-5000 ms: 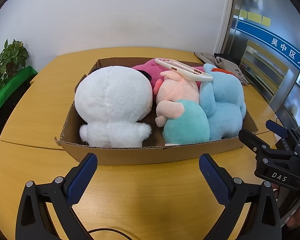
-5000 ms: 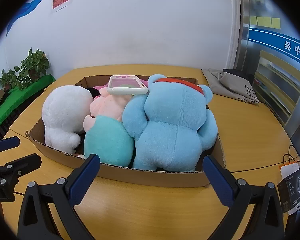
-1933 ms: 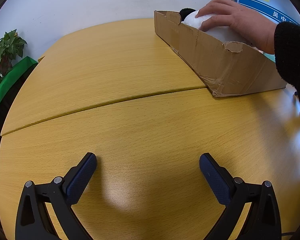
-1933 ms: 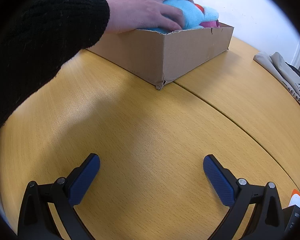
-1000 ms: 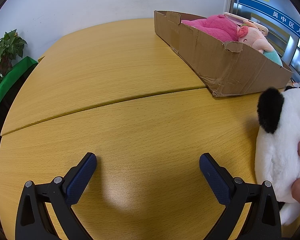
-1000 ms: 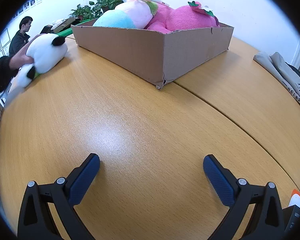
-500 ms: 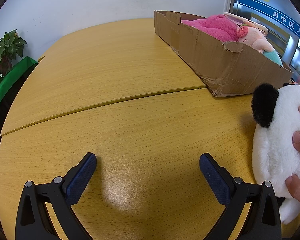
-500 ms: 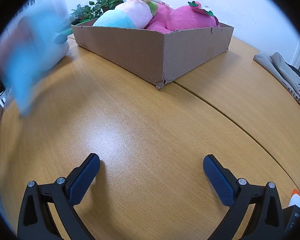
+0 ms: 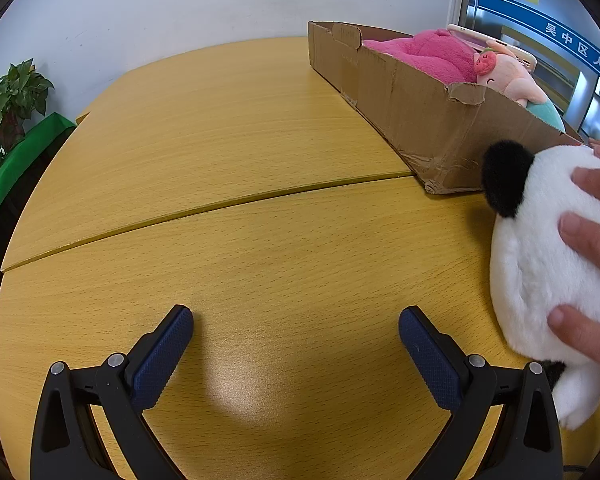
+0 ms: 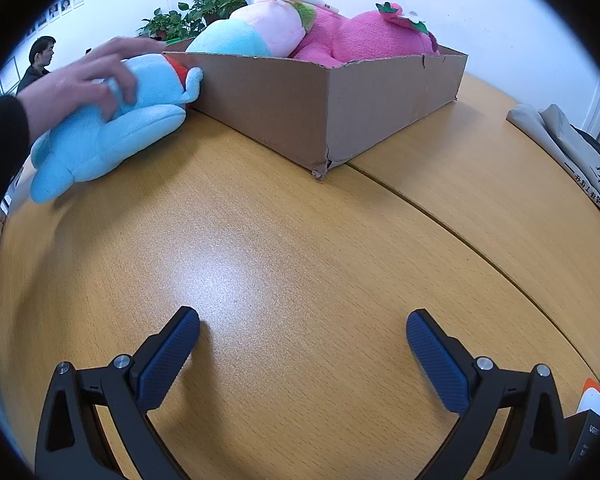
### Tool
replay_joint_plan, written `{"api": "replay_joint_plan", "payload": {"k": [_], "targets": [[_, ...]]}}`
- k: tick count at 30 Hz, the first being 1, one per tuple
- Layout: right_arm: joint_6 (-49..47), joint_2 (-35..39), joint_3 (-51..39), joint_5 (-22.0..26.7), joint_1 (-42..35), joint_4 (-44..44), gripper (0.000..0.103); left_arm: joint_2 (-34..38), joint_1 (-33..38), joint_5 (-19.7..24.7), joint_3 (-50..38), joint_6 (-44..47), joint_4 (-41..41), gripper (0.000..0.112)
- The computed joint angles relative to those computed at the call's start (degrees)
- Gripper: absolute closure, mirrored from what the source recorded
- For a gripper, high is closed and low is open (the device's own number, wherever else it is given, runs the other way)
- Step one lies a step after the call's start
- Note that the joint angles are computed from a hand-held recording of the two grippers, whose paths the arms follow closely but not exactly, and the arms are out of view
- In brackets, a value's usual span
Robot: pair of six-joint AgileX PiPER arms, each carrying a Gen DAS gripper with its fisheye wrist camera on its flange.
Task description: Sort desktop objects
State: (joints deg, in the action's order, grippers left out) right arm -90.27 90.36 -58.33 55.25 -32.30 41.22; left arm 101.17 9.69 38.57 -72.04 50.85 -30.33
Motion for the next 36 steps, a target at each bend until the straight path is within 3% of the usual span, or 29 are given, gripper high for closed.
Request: {"api": "replay_joint_plan", "payload": {"k": [36], "targets": [[-0.88, -2.12, 2.03, 0.83, -1.20, -0.02, 0.000, -1.37, -0.21, -0.41, 1.70, 0.01, -0.08, 0.009]]}}
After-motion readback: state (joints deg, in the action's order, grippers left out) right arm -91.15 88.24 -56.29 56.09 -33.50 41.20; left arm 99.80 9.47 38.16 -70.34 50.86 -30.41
